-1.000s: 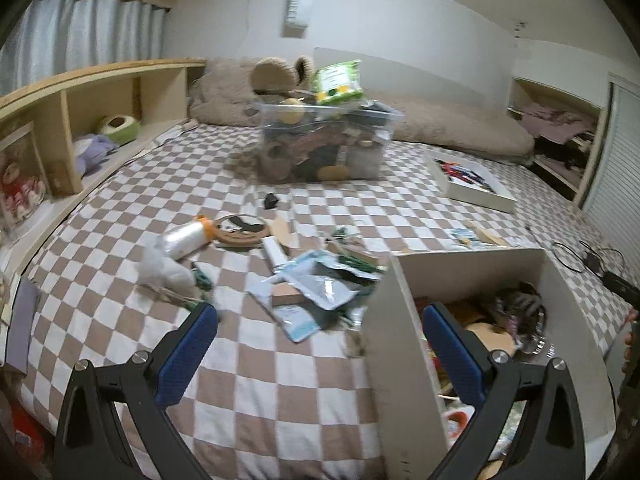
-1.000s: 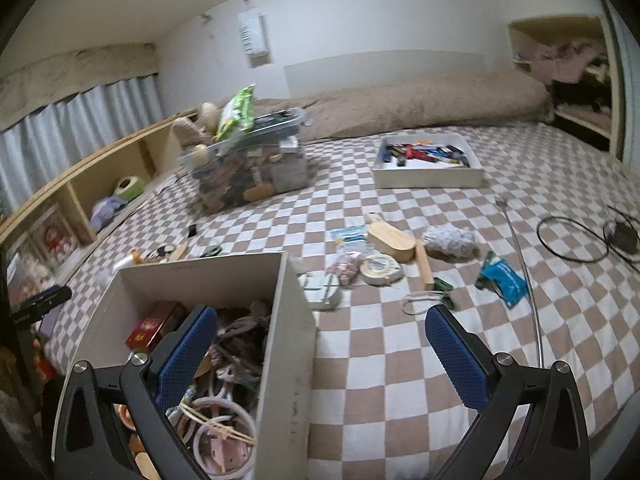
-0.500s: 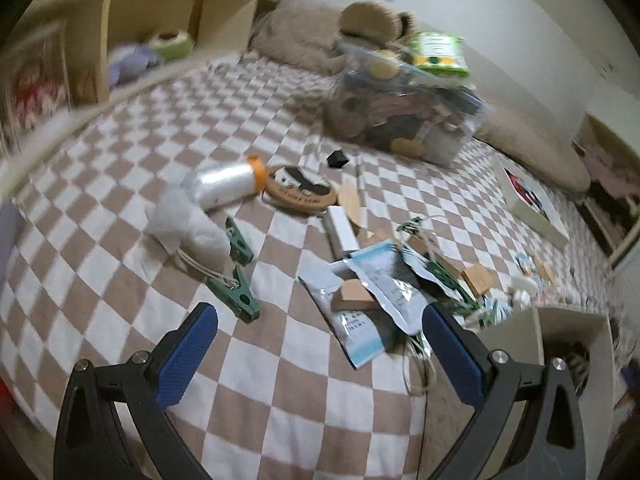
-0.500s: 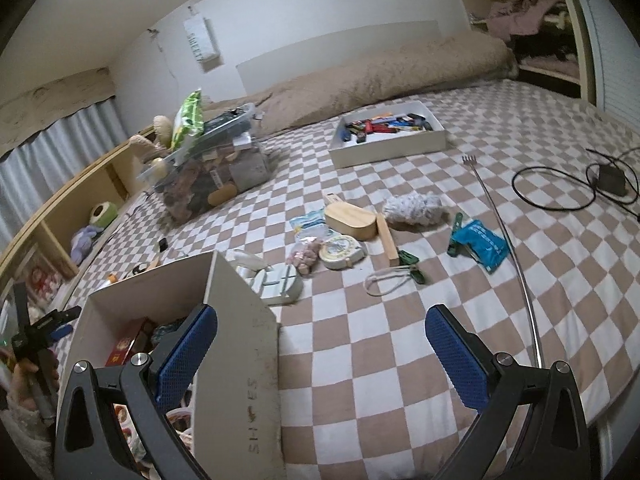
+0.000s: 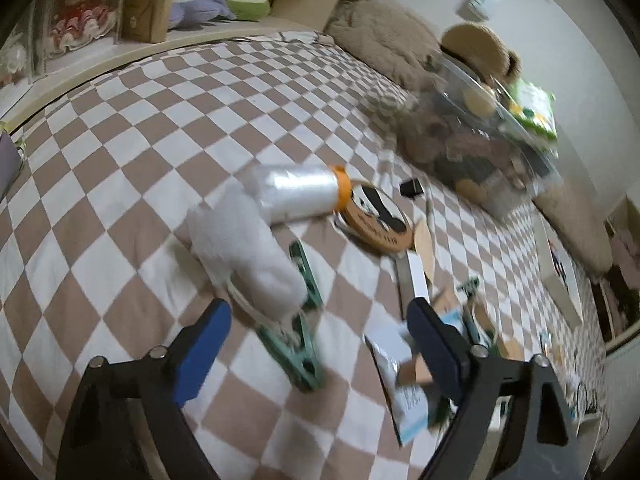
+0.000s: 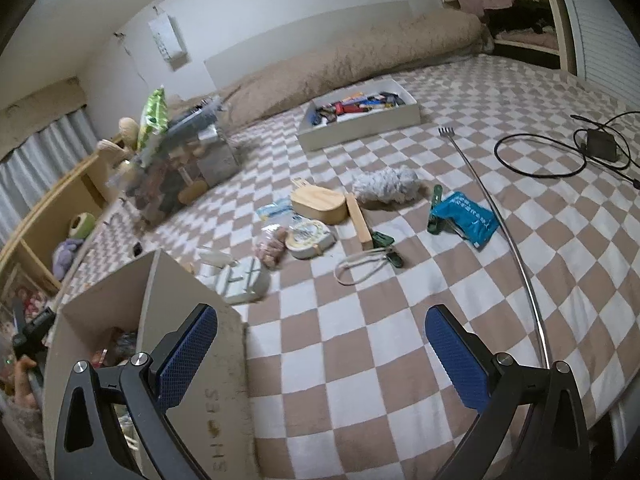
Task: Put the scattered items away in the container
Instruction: 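Grasp white tulle cotton bundle with left tool while right tool grasps green clothespin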
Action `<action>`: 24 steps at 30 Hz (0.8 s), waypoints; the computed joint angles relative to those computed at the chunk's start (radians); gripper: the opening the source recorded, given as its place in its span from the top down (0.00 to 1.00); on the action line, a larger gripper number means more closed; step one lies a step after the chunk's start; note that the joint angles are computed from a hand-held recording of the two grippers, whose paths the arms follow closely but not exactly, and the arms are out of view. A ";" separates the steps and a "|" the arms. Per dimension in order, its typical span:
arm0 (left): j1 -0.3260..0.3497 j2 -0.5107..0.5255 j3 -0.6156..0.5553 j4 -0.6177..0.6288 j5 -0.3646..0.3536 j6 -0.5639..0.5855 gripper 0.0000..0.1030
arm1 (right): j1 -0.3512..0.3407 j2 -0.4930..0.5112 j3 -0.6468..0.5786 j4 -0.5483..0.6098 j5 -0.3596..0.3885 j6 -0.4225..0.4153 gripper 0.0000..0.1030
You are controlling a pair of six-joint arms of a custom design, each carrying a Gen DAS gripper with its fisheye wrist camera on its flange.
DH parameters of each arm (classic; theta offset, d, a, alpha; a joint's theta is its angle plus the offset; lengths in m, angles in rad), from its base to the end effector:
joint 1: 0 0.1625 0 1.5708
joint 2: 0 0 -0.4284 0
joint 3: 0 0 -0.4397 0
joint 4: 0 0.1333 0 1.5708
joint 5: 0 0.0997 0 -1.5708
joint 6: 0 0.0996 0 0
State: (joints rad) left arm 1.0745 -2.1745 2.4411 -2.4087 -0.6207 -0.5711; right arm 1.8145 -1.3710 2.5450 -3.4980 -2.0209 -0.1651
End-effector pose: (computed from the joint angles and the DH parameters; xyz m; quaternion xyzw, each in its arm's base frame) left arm 0.0474 -0.3625 0.4045 -0.1607 0.8478 -0.4390 0.2503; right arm 0.1812 -0.3558 0.1796 0.1036 -0.9043 0.3664 0.1933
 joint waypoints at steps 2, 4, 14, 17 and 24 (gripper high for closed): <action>0.023 0.026 -0.009 -0.051 -0.011 0.020 0.20 | -0.016 -0.004 -0.006 0.036 0.021 0.011 0.00; 0.038 0.046 -0.017 -0.088 -0.008 0.035 0.27 | -0.027 -0.006 -0.012 0.066 0.036 0.017 0.00; 0.093 0.153 -0.062 -0.135 0.022 0.064 0.33 | -0.037 0.050 -0.097 0.153 -0.005 0.007 0.00; 0.109 0.177 -0.076 -0.109 0.057 0.036 0.40 | -0.047 0.066 -0.123 0.163 -0.011 0.025 0.00; 0.124 0.198 -0.071 -0.128 0.116 0.041 0.53 | -0.106 0.067 -0.172 0.172 0.027 0.082 0.00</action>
State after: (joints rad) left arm 1.1988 -1.9763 2.3701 -2.5370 -0.5042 -0.5302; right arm 1.7086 -1.3045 2.3729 -3.3265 -1.9935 -0.0836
